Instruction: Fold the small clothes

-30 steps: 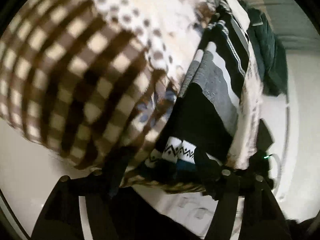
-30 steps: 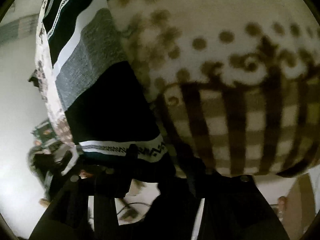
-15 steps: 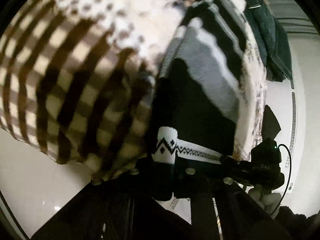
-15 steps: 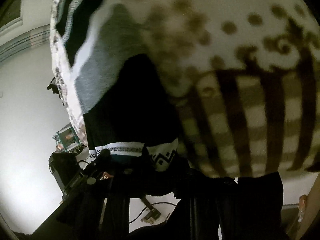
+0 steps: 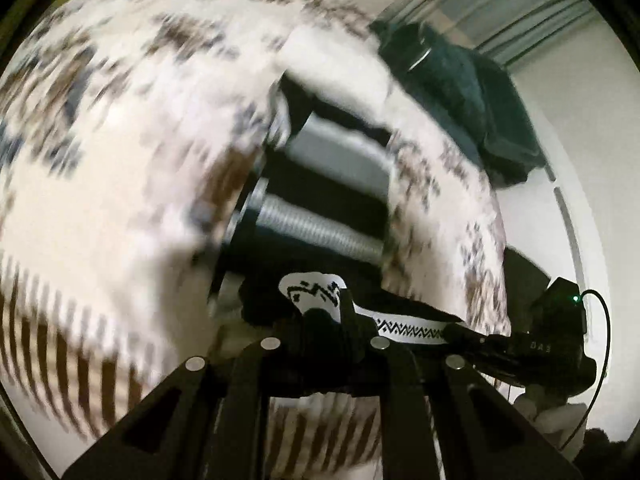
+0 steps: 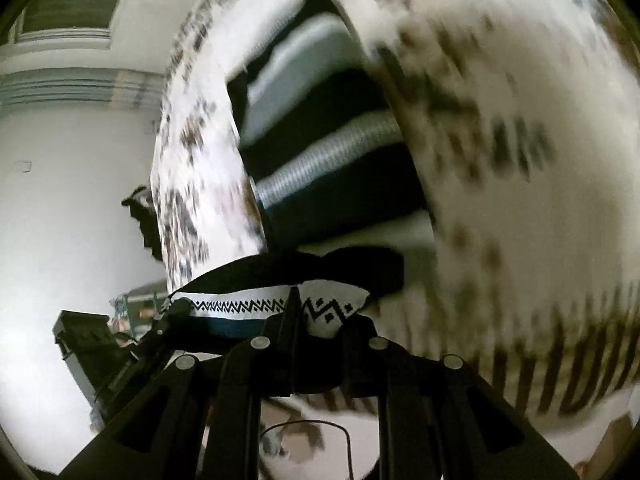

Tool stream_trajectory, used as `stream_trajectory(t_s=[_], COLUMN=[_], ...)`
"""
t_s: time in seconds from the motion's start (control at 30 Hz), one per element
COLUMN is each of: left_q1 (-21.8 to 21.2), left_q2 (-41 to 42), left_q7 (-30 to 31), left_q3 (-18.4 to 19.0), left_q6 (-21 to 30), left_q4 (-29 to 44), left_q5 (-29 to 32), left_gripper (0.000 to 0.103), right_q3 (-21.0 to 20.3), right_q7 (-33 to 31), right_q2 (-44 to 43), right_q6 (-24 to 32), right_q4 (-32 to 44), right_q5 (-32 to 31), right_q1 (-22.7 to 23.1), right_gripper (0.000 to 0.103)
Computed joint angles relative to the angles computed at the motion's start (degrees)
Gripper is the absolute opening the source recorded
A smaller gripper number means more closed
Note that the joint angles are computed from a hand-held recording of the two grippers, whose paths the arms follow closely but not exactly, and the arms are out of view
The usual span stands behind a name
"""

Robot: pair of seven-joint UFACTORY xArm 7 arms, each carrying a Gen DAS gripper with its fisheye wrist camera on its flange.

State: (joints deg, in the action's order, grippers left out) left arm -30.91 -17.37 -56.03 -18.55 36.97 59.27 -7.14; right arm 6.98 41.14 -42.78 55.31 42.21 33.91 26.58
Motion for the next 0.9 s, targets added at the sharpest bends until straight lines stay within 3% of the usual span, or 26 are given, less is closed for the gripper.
stream_trajectory(t_s=[0.17,0.33,0.5,0.53,0.57,0.6,0.63,0.67,0.73,0.87,0.9], left_q1=[2.9,4.8,6.5,6.7,7.1,7.6,8.0,8.5,9.9,12.3,12.4], left_q2=[13.4,28.3,45.1,47.7,50.3,51.7,52.5,52.8,52.4,45.9,43.9], left_q7=[6.4,12.1,16.7,17.0,17.4,17.8,18.2,18.3,18.4,19.4,19.5], left_q3=[2.9,6.1,7.9,8.1,8.2,8.1,8.0,8.1,7.9,7.0,7.0], left_q6=[-3.4,-5.7,0.3,1.6,2.6,2.3,1.1,-0.4,-3.5,-7.6,-8.5], left_q4=[12.1,25.9,46.0,49.2,52.3,53.8,54.2,54.1,52.5,43.2,40.5], left_q5=[4.0,2.7,0.5,0.0,-0.8,-1.8,-2.8,-3.6,-5.7,-9.1,-9.4], left_gripper=[0.010,0.010,0.012,0.018,0.030,0.040,0.056,0.060,0.064,0.065,0.065], right_q3=[-1.8,-1.5,-0.6,-0.1,0.3,0.7,1.0,1.0,1.4,1.1,1.1], right_q7=[-5.4,-7.9,-8.3,-9.1,-9.3,-8.9,-8.6,-8.1,-8.5,-9.7,-10.4], right_q2=[15.6,35.9,55.2,58.9,62.4,65.6,67.0,68.2,68.1,63.8,62.5], right_q6=[-5.1,-8.3,-4.8,-3.7,-2.1,-0.5,0.0,0.4,-0.7,-2.5,-2.6], right_q4=[11.6,29.3,50.4,54.5,58.2,61.8,63.3,64.7,63.9,58.2,56.5], right_q5=[-4.3,-9.2,-12.0,-10.2,-9.0,-8.1,-7.8,-8.1,-8.3,-10.9,-10.8], right_q1=[-3.9,-7.9,-12.0,-13.1,-14.2,-15.2,-15.8,-16.1,-16.5,-16.5,-16.7], right_gripper=[0.016,0.016,0.017,0.020,0.020,0.020,0.022,0.025,0.050,0.062,0.070])
